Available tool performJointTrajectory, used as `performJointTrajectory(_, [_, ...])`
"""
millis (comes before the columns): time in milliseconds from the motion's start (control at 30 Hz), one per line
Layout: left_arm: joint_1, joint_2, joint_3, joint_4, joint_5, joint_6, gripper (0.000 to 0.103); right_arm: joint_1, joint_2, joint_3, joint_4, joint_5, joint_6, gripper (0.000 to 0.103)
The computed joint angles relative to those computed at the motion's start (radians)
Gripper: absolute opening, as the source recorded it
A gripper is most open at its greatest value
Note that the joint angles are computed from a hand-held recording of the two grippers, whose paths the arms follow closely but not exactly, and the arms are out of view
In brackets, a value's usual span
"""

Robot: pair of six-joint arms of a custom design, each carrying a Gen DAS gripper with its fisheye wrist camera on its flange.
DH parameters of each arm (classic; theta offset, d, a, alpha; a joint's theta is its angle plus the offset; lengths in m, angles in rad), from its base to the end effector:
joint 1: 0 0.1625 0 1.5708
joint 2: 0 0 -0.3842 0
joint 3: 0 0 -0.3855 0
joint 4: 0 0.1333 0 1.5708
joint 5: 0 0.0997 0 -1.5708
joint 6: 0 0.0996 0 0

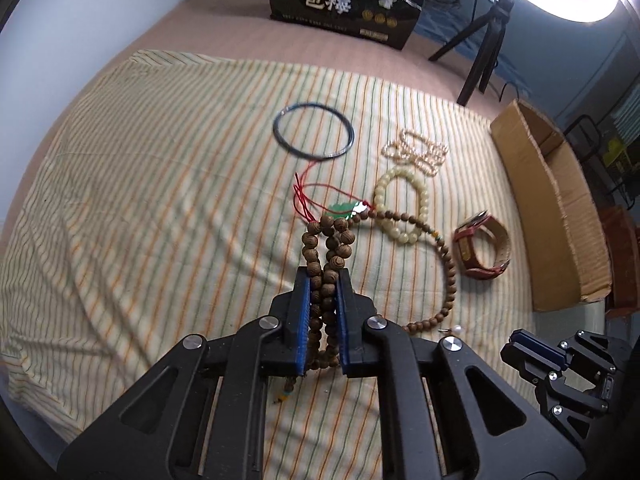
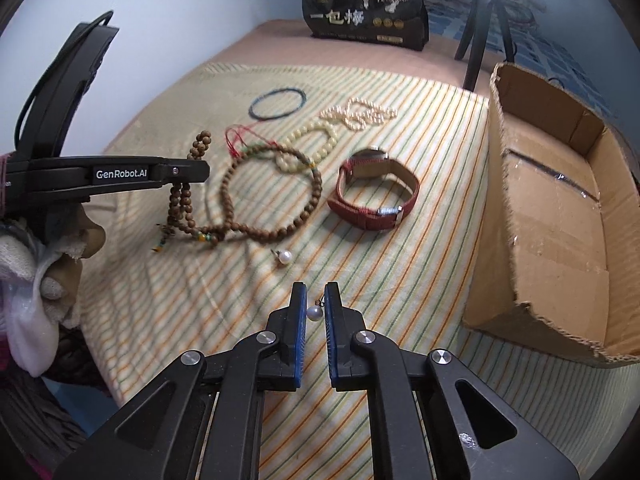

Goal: Organize jewelry
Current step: 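Lift the brown bead strands with the left tool and lower into the box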

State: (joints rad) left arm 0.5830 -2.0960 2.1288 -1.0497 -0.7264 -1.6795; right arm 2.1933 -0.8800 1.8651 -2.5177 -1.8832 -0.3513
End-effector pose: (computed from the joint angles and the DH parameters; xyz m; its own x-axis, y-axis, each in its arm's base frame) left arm -0.0882 -0.3070 0.3736 -0.7017 -0.5491 -0.4539 -0.1142 0.7156 -0.6891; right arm 0.4064 -0.3901 0.0389 -0.5190 -0.8093 0.2752 -0.8107 0.5680 0.1415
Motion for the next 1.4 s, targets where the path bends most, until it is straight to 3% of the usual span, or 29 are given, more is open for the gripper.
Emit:
performJointTrajectory(233, [-0.112, 0.015, -0.063, 0.159, 0.048, -0.112, 0.010, 0.012, -0.028, -0.002, -0.021, 0.030, -0.002, 0.007])
performJointTrajectory(700, [-0.204, 0.083, -0.203, 0.135, 0.171, -0.078, 0.010, 0.003, -0.093, -0.040, -0.078, 0.033, 0.008, 0.007])
performJointTrajectory(1033, [-0.180, 0.238, -0.300, -0.072, 0.258, 0.189, 0.010, -0.037, -0.139, -0.062, -0.121, -0.003, 0.035, 0.007])
performJointTrajectory(1400, [-0.130, 0.413, -0.354, -0.583, 0.306, 0.646, 0.010, -0.068, -0.165, -0.085, -0.142, -0.030, 0.059, 0.007])
